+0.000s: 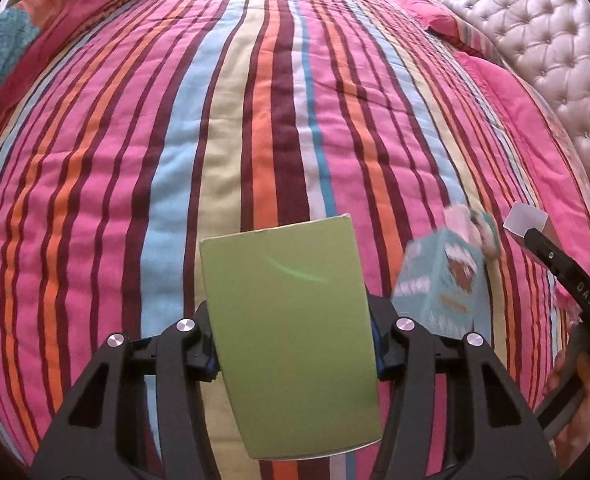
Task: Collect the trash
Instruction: 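Carry the green box in the left tool toward the wastebasket while the right tool carries the pink box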
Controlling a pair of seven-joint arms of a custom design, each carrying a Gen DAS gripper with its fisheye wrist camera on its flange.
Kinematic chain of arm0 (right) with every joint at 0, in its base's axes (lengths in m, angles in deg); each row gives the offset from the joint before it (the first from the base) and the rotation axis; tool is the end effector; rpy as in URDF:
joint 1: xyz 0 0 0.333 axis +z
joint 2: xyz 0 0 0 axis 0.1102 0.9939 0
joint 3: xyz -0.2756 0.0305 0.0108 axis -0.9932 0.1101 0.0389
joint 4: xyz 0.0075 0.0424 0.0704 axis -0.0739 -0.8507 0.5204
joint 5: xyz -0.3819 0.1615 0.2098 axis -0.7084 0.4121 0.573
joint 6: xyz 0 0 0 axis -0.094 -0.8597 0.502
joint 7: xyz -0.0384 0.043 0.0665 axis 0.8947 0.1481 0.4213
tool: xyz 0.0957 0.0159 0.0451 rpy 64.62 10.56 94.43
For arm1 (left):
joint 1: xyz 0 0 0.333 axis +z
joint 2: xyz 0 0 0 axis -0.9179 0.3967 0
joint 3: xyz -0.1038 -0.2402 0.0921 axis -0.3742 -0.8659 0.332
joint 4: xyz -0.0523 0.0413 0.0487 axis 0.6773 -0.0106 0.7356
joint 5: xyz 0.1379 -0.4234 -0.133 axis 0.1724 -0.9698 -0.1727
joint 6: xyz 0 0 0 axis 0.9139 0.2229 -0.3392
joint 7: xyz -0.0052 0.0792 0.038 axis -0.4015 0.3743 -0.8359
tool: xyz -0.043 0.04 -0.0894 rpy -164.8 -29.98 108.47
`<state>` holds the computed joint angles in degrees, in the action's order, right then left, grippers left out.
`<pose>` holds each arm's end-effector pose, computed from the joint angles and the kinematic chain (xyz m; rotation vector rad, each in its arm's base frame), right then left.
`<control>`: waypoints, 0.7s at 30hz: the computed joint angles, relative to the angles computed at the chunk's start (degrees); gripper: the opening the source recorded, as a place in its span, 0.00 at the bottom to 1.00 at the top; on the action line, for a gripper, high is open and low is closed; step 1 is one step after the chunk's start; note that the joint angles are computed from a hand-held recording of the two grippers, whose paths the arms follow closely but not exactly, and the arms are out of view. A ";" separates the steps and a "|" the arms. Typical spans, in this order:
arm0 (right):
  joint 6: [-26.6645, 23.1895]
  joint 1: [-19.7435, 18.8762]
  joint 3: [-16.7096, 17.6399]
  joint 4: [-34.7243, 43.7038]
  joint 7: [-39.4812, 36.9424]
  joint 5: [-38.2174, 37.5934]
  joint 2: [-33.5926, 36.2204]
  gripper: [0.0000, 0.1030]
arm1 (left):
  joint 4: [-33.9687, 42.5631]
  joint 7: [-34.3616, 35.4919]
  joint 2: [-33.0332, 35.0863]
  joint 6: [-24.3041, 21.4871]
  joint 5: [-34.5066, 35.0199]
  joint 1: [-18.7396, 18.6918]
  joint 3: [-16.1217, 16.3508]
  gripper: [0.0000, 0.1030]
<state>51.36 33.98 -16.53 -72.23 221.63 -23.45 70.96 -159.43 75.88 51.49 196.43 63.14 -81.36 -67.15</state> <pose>0.4391 0.3962 0.6092 -1.6144 2.0009 -0.5681 0.4906 -0.3122 0.5914 -2.0561 2.1031 -0.6602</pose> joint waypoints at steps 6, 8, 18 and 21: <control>-1.78 1.62 1.34 -3.65 -1.32 1.11 -5.23 0.83 | -5.79 0.95 -7.40 -0.82 -1.70 -0.98 0.13 0.50; -2.64 2.28 2.19 -4.69 -1.63 1.14 -6.84 0.83 | -8.08 1.99 -10.38 -1.29 -2.28 -1.42 0.22 0.50; -4.47 5.67 5.17 -8.43 -1.42 2.50 -11.80 0.83 | -18.45 4.56 -24.44 -5.20 -4.34 -3.30 -0.17 0.50; -4.78 6.75 5.78 -8.75 -1.87 2.83 -12.53 0.83 | -21.74 4.43 -29.16 -6.42 -5.08 -4.13 -0.43 0.50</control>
<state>46.58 40.74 -10.75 -80.98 219.76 -20.62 58.43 -181.18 80.31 22.33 190.01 58.06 -85.49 -67.57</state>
